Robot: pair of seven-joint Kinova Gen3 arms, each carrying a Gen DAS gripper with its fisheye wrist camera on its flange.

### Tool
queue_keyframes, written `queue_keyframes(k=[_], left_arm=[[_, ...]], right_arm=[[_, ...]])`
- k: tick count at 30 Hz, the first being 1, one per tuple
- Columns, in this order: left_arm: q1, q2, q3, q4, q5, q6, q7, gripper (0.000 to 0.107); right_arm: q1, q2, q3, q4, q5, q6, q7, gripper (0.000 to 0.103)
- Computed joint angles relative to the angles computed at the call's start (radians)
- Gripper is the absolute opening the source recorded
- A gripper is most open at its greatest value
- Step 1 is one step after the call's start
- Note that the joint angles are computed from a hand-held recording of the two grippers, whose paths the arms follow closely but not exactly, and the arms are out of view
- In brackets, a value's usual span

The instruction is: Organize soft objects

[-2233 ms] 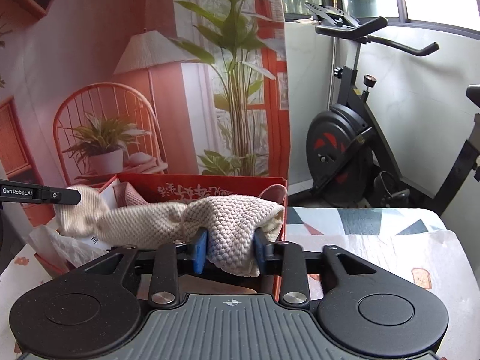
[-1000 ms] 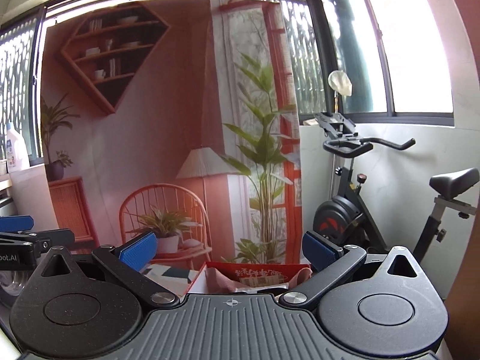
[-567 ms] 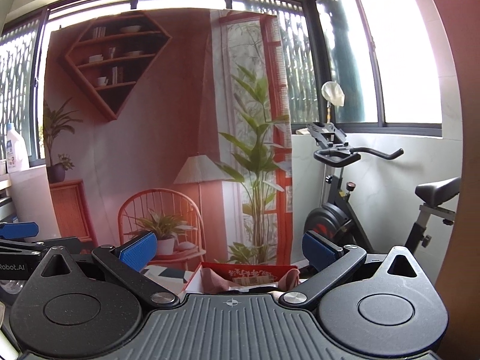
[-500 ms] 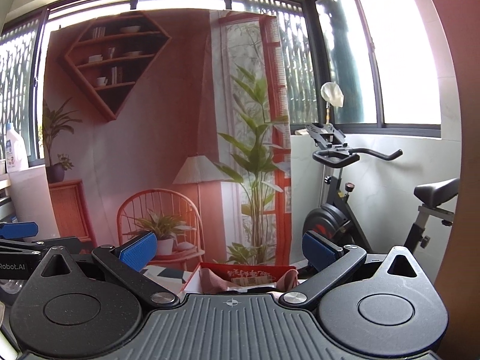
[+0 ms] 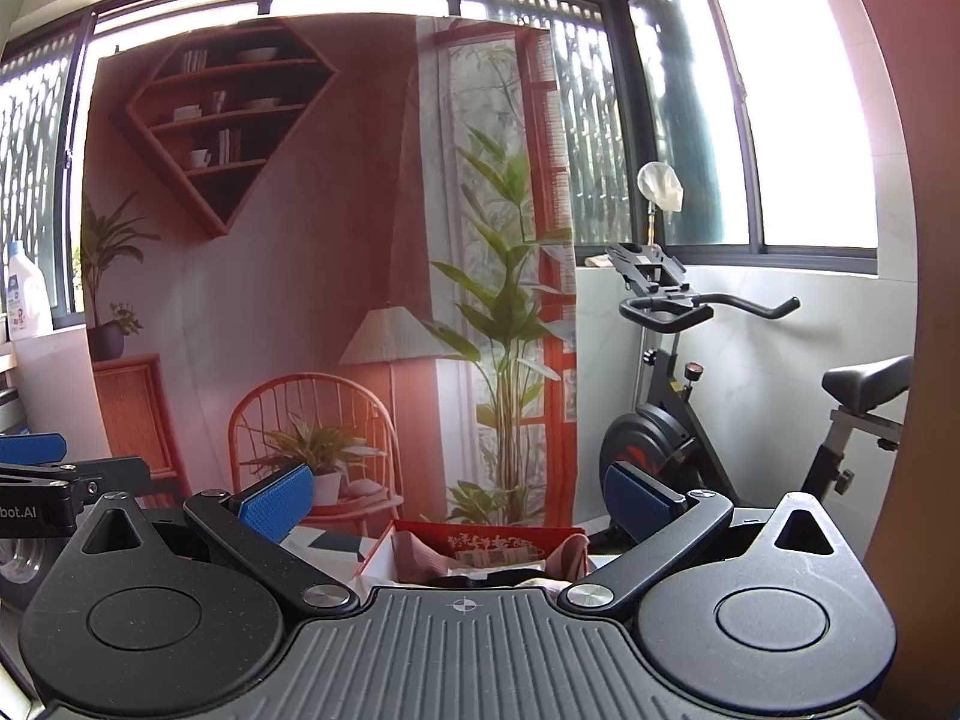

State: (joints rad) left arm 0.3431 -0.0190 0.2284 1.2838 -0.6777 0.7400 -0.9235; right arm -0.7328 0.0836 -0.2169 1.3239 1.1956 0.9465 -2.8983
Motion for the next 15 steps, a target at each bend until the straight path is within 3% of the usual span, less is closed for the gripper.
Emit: queue_keyframes(k=[15], left_arm=[[0.012, -0.003, 0.013, 0.01, -0.056, 0.007, 0.052, 0.103]], right_arm=[[0.003, -0.002, 0.0, 0.005, -0.003, -0.002, -0.003, 0.103]])
